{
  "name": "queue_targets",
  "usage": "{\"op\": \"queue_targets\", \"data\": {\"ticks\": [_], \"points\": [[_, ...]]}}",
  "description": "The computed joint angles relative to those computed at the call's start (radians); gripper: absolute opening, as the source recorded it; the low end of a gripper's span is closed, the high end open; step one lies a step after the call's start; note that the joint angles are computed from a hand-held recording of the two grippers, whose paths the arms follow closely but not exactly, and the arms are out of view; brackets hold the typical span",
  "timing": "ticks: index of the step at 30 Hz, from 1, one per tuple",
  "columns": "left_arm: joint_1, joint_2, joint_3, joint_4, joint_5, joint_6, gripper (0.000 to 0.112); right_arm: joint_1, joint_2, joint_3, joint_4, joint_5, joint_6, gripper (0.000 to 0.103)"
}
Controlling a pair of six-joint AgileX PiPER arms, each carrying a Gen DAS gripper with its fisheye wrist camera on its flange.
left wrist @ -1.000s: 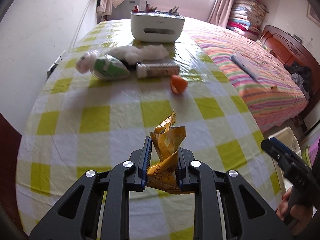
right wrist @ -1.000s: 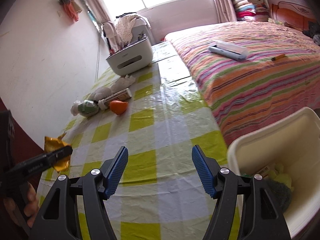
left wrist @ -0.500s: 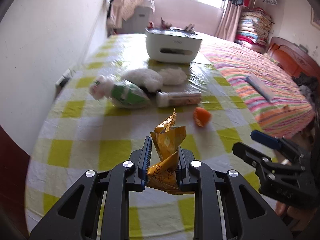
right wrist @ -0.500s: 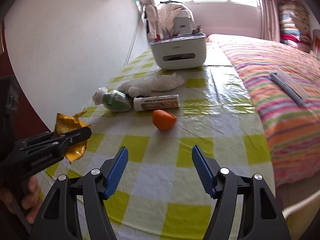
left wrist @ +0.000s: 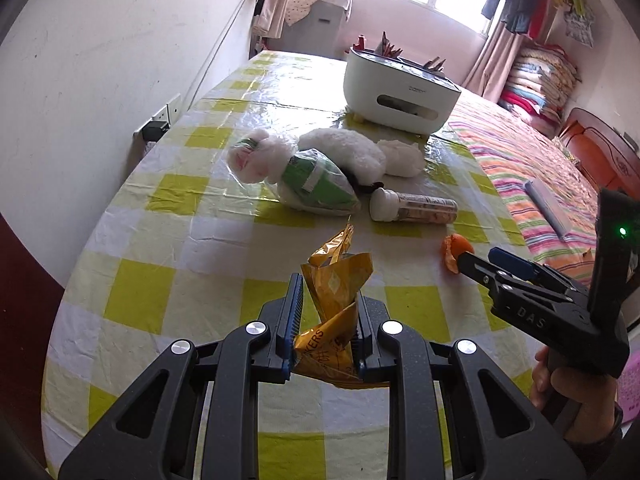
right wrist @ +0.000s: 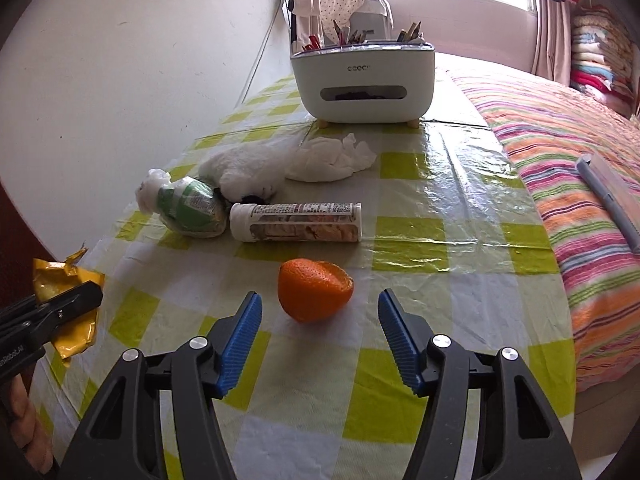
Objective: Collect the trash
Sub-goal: 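Lift the wrapper with the left tool while the right tool moves toward the orange, then close the right tool on the orange while the left tool holds the wrapper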
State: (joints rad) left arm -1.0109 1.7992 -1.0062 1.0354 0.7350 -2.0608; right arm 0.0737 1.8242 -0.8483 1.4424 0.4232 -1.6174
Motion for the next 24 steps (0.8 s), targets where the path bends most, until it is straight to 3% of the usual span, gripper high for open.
{"op": "queue_targets", "data": {"ticks": [3,9,13,24], "points": [[0.006,0.008,-0.004,0.003,-0.016,-0.001,0.021,0.014,0.023,-0.020,-0.005,-0.014,0.004,0.058],[0.012,0.032,-0.028,-0.007,-0.032,0.020,0.021,0.036,0.057,-0.052,-0.084,-0.026,0.079,0.040],[0.010,0.053,-0.052,-0.021,-0.034,0.042,0.021,0.043,0.047,-0.036,-0.030,-0.044,0.019,0.032],[-0.025,0.112,-0.137,-0.050,0.009,0.114,0.021,-0.030,0.004,0.019,-0.061,0.025,0.019,0.029]]}}
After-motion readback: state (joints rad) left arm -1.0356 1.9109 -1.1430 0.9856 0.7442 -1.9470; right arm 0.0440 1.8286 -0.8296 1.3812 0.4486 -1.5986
